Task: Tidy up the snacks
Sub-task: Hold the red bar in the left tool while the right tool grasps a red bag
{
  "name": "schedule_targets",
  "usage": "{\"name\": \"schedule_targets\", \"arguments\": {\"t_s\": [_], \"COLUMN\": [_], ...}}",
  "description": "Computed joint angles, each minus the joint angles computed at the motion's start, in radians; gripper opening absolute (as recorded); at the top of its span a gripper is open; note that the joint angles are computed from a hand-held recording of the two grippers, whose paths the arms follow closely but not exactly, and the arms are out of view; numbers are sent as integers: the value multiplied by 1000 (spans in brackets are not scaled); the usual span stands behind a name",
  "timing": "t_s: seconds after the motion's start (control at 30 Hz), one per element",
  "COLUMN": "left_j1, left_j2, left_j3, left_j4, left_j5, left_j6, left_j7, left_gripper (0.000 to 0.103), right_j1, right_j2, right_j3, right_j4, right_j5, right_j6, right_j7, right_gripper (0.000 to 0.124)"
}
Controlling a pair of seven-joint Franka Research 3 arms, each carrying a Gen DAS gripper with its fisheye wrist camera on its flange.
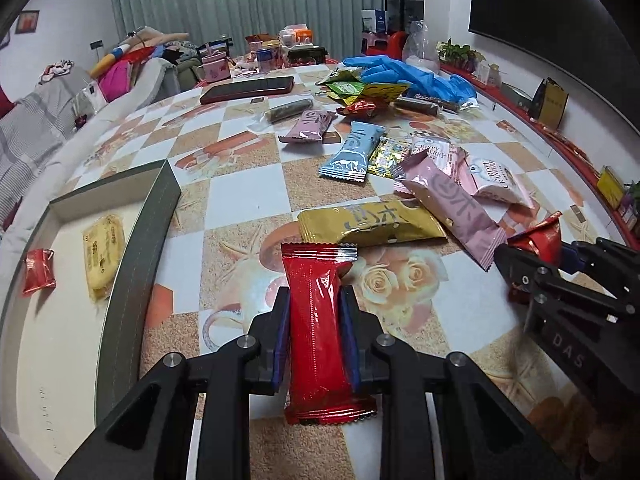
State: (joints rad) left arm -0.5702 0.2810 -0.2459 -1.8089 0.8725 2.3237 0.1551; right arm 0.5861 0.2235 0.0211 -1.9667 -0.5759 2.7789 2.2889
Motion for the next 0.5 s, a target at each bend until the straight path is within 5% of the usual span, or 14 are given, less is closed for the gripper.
{"name": "schedule_targets", "arguments": {"t_s": [0.2,0.4,0.5], "left_j1": [2,1,1], "left_j2": [-2,-2,-2], "left_j3": [0,0,0], "left_j4": [-3,-3,-3], "left_j5": [-2,-1,1], "left_j6": [6,5,4], "left_j7": [-2,-3,-5], "left_gripper": [25,26,26], "right_j1": [33,-31,2], "right_j2": [7,-6,-5], "right_j3": [-7,24,0], "right_j4": [32,-17,-7], "right_j5": [-133,38,-14], "right_j6": [-82,23,-4], "right_j7": [63,-33,2], "right_gripper": [31,32,32]}}
